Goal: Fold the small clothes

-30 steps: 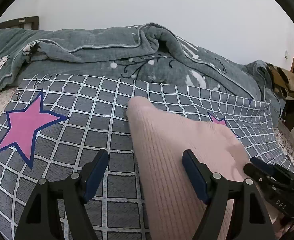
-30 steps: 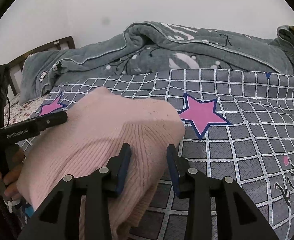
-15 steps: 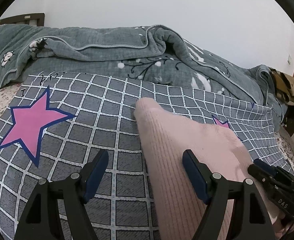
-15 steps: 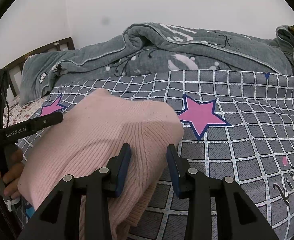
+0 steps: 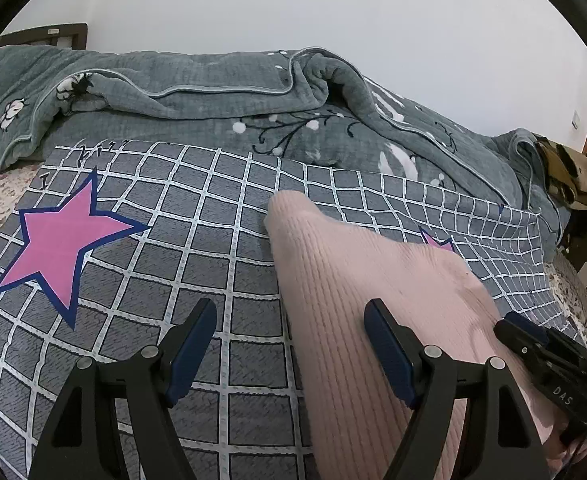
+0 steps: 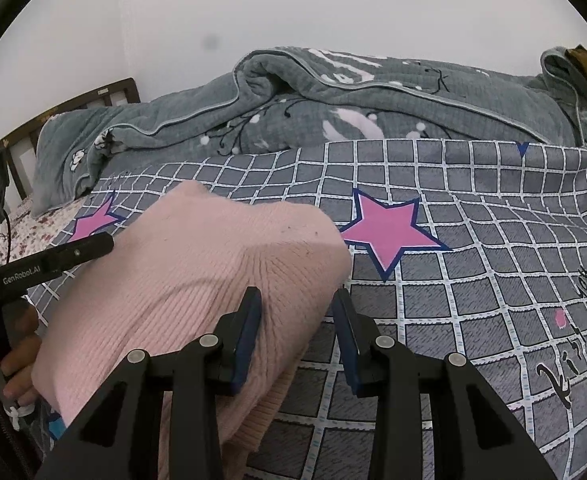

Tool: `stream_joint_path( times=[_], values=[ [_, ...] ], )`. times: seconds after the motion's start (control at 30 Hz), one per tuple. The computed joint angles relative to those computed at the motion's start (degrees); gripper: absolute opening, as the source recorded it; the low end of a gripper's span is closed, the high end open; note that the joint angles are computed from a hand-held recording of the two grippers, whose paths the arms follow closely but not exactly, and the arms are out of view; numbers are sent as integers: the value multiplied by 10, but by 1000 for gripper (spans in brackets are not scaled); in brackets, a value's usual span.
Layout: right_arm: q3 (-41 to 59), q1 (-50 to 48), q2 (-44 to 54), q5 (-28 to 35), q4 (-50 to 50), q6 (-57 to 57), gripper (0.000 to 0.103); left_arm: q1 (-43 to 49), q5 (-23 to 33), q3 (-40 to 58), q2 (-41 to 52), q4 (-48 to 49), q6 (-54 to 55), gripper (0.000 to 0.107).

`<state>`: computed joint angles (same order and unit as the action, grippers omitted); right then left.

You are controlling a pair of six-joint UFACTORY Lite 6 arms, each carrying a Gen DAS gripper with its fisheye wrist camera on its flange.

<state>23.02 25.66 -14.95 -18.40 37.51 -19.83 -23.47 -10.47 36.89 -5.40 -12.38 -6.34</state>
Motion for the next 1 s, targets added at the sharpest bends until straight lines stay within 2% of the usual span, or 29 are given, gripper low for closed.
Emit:
stream_joint_path(
  times=[0.73,1.0],
  values=[
    [-4,20,-6,-15,84,-78,35,-7,-1,-14,-15,-36,33,76],
    [-16,40,-24,-27,146,-131,35,-28,-3,-42,-48,-129,118,76]
  ],
)
